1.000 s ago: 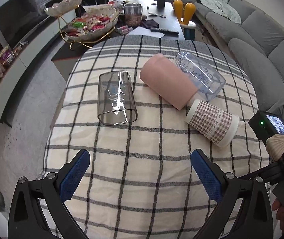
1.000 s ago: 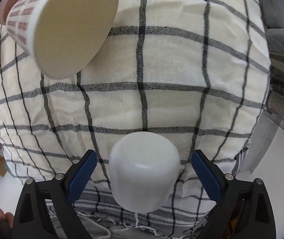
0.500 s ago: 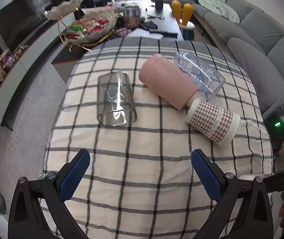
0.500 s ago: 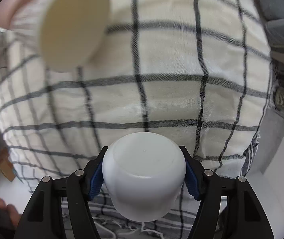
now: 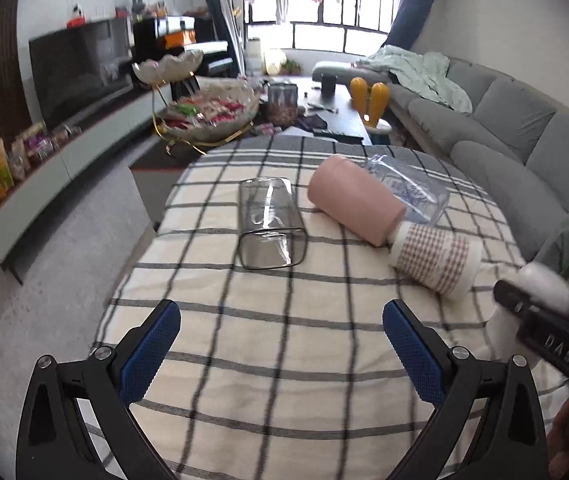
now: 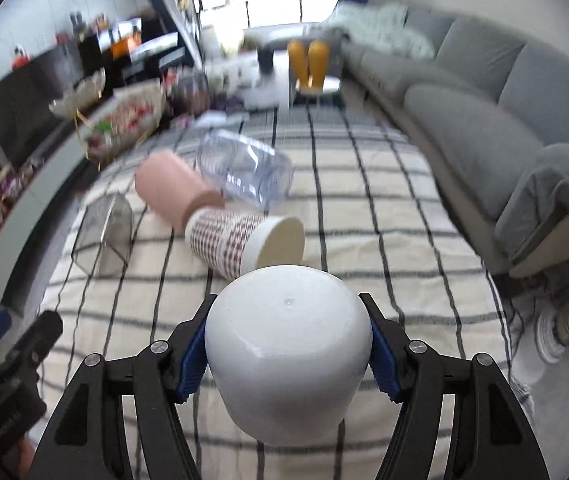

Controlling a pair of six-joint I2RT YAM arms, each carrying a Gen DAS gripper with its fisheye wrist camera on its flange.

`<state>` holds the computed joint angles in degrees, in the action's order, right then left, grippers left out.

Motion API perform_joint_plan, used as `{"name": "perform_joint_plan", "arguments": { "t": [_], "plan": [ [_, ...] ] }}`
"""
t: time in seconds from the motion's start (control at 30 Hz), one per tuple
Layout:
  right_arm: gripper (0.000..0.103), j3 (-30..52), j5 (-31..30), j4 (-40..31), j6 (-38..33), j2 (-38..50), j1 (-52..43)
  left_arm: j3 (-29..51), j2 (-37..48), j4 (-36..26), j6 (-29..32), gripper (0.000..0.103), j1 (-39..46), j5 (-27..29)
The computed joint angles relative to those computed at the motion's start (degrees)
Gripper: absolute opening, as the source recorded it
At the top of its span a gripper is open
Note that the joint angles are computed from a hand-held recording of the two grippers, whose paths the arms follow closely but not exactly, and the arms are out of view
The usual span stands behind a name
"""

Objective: Flip cup upside down
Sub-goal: 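Turn the white cup rim-down and lower it onto the cloth with the right tool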

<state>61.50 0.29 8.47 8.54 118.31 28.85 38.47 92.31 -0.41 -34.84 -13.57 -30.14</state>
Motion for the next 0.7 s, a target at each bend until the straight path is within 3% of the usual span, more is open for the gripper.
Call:
{"name": "perform_joint_plan", "arguments": {
  "t": [0.3,0.7],
  "plan": [
    [0.067,0.0,5.7,9.4,2.2,3.7,1.9,-4.3,2.9,8.0,0.3,0.103,0.0,-1.4],
    [0.067,1.3,7.7,9.8,1.2,8.3,3.7,-4.2,6.8,9.9,0.4,0.103,1.2,0.8]
  ]
}}
